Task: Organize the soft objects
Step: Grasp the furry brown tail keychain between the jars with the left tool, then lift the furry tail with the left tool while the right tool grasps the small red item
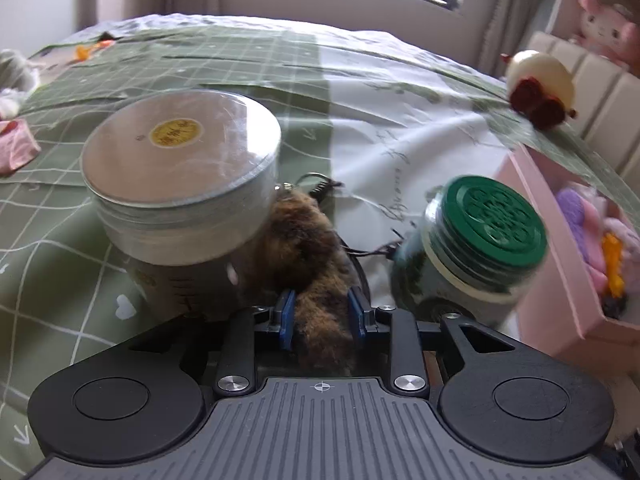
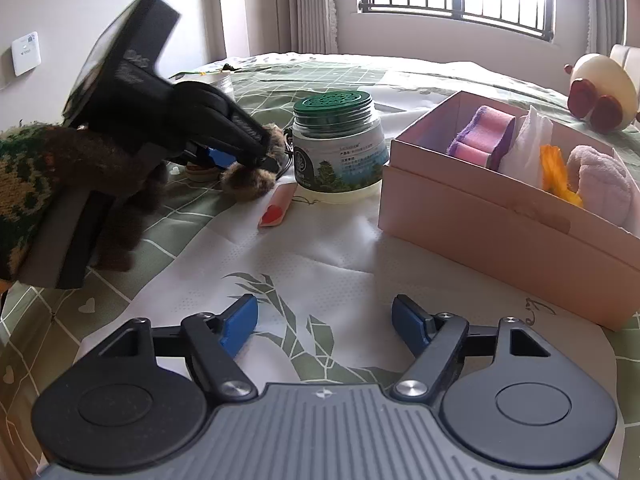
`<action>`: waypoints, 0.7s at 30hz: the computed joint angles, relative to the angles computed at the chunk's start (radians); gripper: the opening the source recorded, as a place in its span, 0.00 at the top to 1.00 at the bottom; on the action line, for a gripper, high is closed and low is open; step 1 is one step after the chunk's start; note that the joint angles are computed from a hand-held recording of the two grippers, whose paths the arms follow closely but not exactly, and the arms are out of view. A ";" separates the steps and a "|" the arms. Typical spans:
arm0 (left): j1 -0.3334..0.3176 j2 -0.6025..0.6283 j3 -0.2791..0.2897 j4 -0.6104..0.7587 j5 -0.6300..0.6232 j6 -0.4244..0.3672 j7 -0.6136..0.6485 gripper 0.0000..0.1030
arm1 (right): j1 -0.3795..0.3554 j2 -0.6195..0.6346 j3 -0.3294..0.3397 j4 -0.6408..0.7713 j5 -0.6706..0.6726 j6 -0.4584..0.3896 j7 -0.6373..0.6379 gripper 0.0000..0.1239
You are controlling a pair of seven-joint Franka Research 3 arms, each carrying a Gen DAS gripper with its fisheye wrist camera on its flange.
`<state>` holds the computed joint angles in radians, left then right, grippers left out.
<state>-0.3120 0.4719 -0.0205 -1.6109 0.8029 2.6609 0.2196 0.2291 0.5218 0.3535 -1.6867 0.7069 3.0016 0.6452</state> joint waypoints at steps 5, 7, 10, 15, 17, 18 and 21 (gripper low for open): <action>0.005 -0.115 -0.003 -0.182 0.041 0.107 -0.048 0.81 | 0.001 -0.001 -0.001 -0.001 -0.003 0.000 0.004 0.39; 0.008 -0.172 -0.014 -0.256 0.061 0.119 -0.070 0.81 | 0.001 -0.002 -0.001 -0.002 -0.004 0.001 0.005 0.39; 0.033 -0.253 -0.053 -0.350 0.050 0.122 -0.046 0.81 | 0.001 -0.002 0.000 -0.002 -0.004 0.002 0.005 0.39; 0.050 -0.338 -0.082 -0.404 0.110 0.100 -0.130 0.74 | 0.003 -0.001 -0.002 -0.001 -0.008 0.001 0.009 0.38; 0.050 -0.332 -0.073 -0.377 0.262 0.116 -0.264 0.74 | 0.005 0.000 -0.003 -0.001 -0.011 0.002 0.010 0.38; 0.055 -0.317 -0.074 -0.352 0.302 0.114 -0.290 0.74 | 0.005 0.001 -0.003 0.000 -0.012 0.002 0.011 0.38; 0.061 -0.216 -0.091 -0.232 0.264 0.028 -0.182 0.73 | 0.006 0.000 -0.005 0.000 -0.016 0.002 0.014 0.38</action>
